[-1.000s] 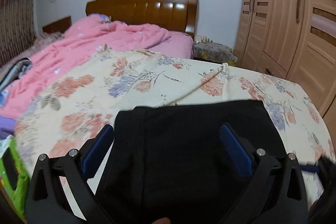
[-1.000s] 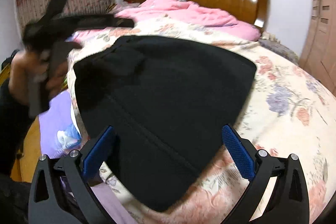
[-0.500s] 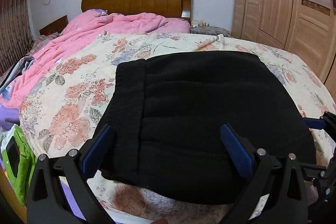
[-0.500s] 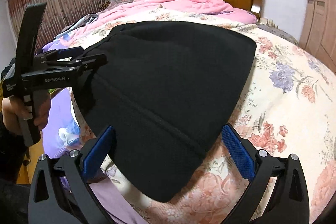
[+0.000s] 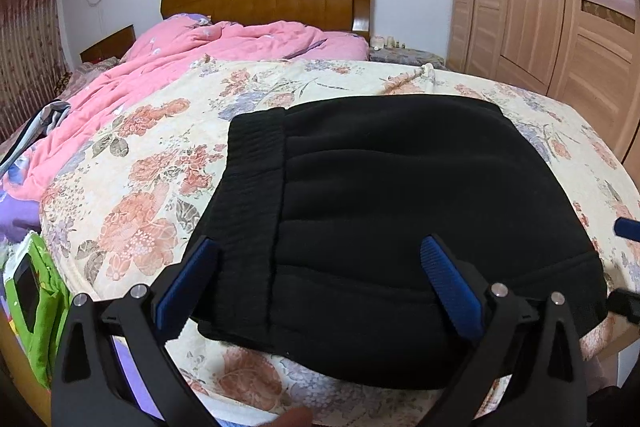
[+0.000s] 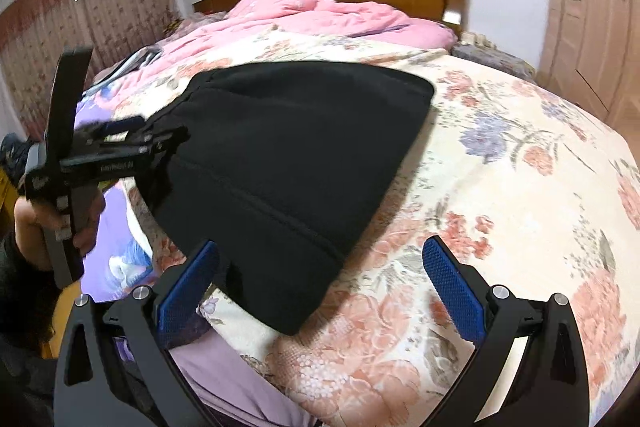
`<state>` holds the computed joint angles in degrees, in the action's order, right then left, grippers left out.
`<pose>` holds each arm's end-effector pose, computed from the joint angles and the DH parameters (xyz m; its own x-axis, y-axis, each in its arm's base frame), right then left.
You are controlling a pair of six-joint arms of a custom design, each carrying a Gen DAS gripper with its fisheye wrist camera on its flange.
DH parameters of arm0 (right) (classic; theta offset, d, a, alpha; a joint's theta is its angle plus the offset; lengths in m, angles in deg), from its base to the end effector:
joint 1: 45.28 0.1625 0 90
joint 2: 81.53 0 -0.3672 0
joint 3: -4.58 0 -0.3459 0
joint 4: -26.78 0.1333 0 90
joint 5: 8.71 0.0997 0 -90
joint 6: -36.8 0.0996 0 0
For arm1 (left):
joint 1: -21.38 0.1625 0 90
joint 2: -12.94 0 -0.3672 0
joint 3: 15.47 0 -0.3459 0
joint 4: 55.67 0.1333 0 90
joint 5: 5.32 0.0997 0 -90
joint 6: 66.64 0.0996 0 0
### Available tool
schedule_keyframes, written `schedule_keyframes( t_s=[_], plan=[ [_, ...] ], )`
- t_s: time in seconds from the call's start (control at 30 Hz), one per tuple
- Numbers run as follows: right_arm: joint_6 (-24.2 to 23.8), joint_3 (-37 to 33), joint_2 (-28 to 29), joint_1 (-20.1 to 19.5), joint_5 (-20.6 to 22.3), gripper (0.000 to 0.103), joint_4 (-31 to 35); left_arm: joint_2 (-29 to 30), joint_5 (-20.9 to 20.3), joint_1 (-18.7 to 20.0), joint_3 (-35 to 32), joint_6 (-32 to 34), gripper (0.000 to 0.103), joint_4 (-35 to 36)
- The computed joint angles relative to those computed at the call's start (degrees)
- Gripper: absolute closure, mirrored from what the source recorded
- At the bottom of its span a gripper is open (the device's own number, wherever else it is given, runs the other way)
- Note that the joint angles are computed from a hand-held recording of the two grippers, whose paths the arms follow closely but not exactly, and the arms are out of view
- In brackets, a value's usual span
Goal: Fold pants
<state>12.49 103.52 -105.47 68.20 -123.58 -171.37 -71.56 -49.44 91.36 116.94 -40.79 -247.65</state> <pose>0.3062 -0.4754 -0.0437 -0.7045 -0.4533 0.5460 -0.6843 0.6379 -0.3534 0.0618 -0.4287 0.3114 -0.6801 -0.0366 -0.7322 0.5528 0.6304 -0.5450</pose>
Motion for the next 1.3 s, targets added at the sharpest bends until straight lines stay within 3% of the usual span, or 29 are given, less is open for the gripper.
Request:
schedule_keyframes(
  t_s=[0.23,0.33,0.47,0.57,0.7,0.93,1.3],
  plan=[
    [9.0,0.3,-3.7,1.0,2.2,0.005,3.8,0.7,3.2,-1.0,-0.2,-3.8,0.001,0.2],
    [11.5,-1.2,-3.6,2.4,-0.1,0.005,6.0,-0.9,4.9,-2.4,0.7,-6.9,0.002,1.6],
    [10.1,-2.1,-2.1,3.8,-2.6,0.005,4.3,-2.1,10.8,-9.0,5.3,-1.9,0.002,-7.8],
    [9.7,-2.5,-1.2,4.0,-3.6,0.005,5.0,-4.9,12.8,-13.0,8.3,-3.0,0.002,-4.6],
    [9.9,-2.9,-0.2,4.1,-4.8,0.005,6.4,-7.4,15.1,-16.2,10.9,-10.2,0.002,2.1],
    [9.0,-2.9,0.6,4.4,-5.7,0.005,5.9,-9.6,16.1,-18.7,13.3,-19.1,0.002,8.8],
    [8.9,-3.1,1.1,4.3,-6.2,0.005,6.4,-8.8,16.8,-18.8,13.8,-18.2,0.002,7.7]
  ],
)
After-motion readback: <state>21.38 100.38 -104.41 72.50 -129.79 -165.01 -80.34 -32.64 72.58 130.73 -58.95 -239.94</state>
